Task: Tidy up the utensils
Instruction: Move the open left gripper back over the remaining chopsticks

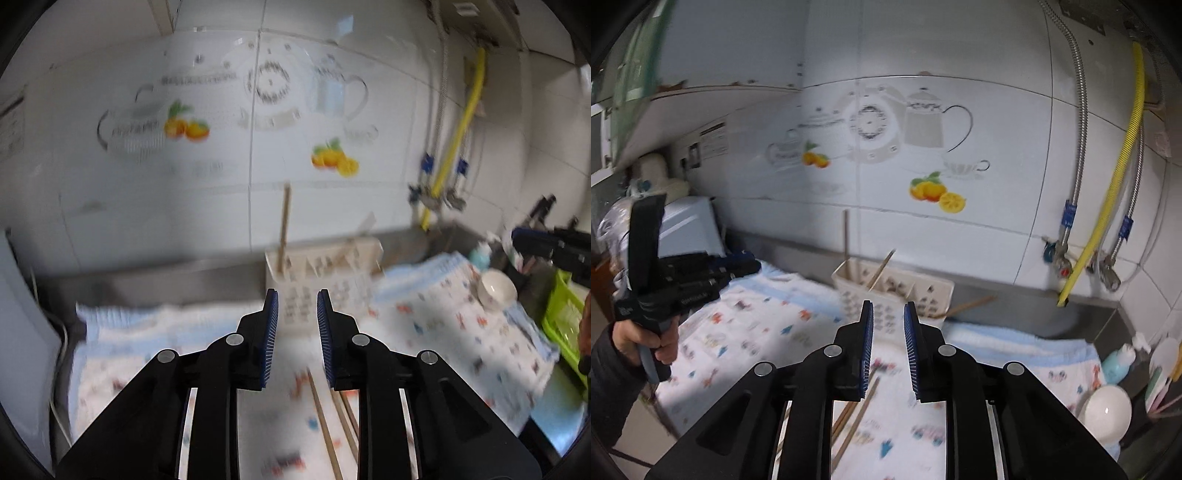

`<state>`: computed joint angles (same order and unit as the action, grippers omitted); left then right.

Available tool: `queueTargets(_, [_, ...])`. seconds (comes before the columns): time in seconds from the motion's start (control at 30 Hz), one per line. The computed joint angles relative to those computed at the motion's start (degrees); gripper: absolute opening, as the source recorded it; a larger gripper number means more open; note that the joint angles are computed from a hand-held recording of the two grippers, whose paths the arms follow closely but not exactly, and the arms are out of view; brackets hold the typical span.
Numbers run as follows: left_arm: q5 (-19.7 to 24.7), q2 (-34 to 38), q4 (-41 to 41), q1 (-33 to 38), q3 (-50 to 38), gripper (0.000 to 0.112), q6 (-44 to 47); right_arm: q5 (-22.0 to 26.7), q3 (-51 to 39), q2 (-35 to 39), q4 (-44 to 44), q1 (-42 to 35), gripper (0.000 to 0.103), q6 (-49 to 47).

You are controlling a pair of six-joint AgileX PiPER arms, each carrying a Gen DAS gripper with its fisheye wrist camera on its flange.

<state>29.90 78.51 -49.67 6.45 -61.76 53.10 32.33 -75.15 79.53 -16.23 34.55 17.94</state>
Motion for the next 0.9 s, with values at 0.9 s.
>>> queueTargets(0.9, [-13.22,-0.39,-25.0,-9.62,35.82,0.022,25.01,-8.78,40.93,2.97,-65.97,23.76,0.022,95.82])
